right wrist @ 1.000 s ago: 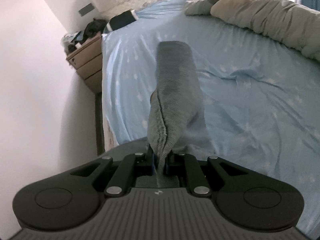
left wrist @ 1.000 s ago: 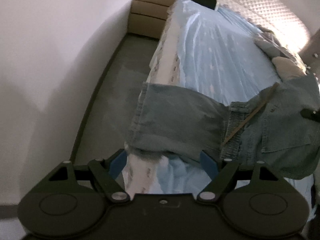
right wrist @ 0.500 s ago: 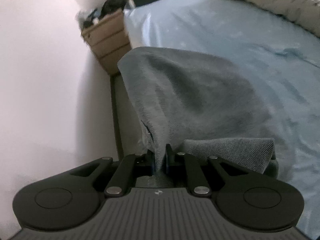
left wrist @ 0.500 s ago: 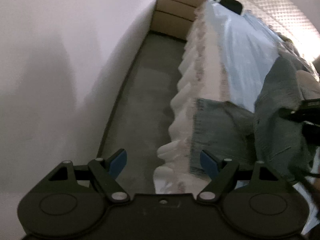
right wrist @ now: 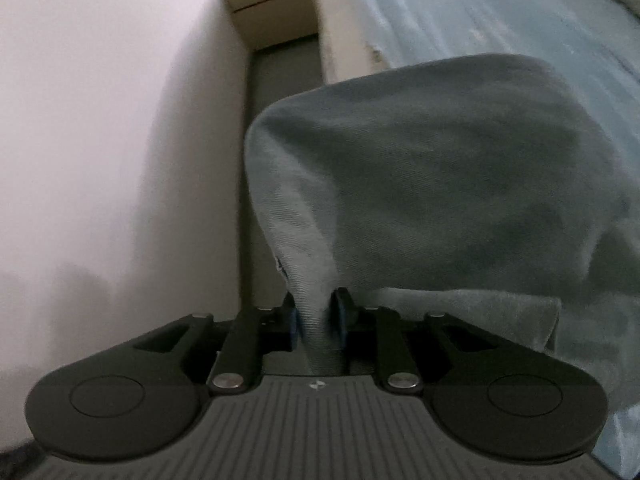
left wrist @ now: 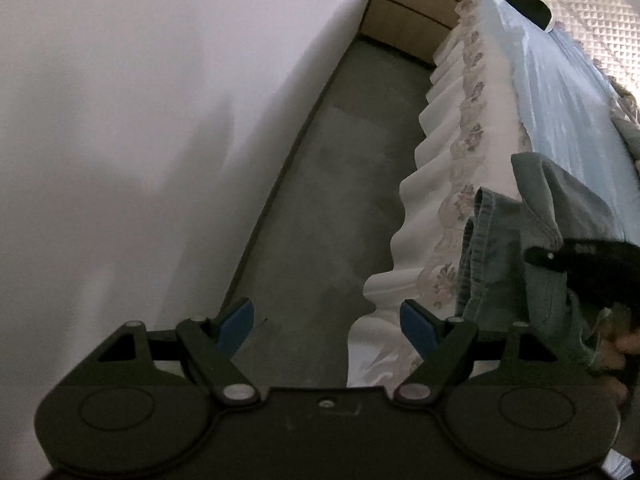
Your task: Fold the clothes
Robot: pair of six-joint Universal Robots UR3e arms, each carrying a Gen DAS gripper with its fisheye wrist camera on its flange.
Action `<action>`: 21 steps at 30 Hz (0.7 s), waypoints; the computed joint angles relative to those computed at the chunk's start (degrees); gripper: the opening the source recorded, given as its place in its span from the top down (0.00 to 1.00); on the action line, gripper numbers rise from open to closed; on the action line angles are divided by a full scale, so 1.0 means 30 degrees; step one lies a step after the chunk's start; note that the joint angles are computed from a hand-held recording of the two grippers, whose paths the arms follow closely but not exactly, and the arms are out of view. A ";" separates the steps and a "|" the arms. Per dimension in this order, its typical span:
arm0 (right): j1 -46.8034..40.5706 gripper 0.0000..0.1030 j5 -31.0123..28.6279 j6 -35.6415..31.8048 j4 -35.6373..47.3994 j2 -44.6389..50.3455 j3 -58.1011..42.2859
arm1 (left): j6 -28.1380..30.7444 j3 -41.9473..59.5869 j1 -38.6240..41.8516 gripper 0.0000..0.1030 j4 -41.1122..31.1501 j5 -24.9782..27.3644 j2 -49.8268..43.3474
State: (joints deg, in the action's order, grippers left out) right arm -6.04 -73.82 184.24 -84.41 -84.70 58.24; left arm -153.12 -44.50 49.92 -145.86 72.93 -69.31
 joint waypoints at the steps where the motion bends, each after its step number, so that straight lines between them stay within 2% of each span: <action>1: -0.0858 0.79 0.0933 -0.1032 0.0932 -0.0057 -0.0473 | -0.0430 0.0233 -0.0300 0.24 0.0073 -0.0021 -0.0278; 4: -0.3777 0.69 0.4011 -0.4801 0.4480 -0.0105 -0.2226 | -0.1688 0.0770 -0.1183 0.24 0.0363 -0.0099 -0.0972; 5: -0.4720 0.60 0.4828 -0.6020 0.5643 -0.0122 -0.2834 | -0.2338 0.0750 -0.1718 0.24 0.0711 -0.0079 -0.1108; 6: -0.5684 0.55 0.5641 -0.7315 0.6976 -0.0053 -0.3581 | -0.2997 0.0807 -0.2239 0.24 0.1004 -0.0034 -0.1245; 8: -0.8239 0.54 0.7691 -1.0783 1.0754 0.0247 -0.5417 | -0.4525 0.0865 -0.3296 0.24 0.1550 0.0013 -0.1430; 9: -0.9516 0.55 0.8301 -1.2616 1.2535 0.0484 -0.6406 | -0.5294 0.0809 -0.3801 0.24 0.1802 0.0013 -0.1436; 10: -1.0440 0.59 0.8321 -1.3827 1.3096 0.0453 -0.6702 | -0.6063 0.0738 -0.4314 0.24 0.2059 0.0026 -0.1424; 12: -1.1630 0.65 0.7353 -1.5176 1.2340 0.0155 -0.6106 | -0.7689 0.0179 -0.5654 0.24 0.2943 0.0333 -0.1257; 16: -1.2435 0.77 0.4089 -1.5882 0.7609 -0.0893 -0.1685 | -1.0765 -0.2897 -0.8328 0.24 0.5235 0.0869 -0.0236; 17: -1.2927 0.84 0.3908 -1.6407 0.7251 -0.1039 -0.0758 | -1.1521 -0.3753 -0.8923 0.24 0.5779 0.0925 0.0006; 19: -1.4148 0.85 0.4539 -1.8002 0.8108 -0.0446 -0.0854 | -1.2596 -0.5309 -0.9654 0.24 0.6627 0.0764 0.0457; 21: -1.4807 0.85 0.5010 -1.8788 0.9964 0.0423 -0.2407 | -1.3177 -0.6634 -0.9963 0.24 0.7360 0.0406 0.0805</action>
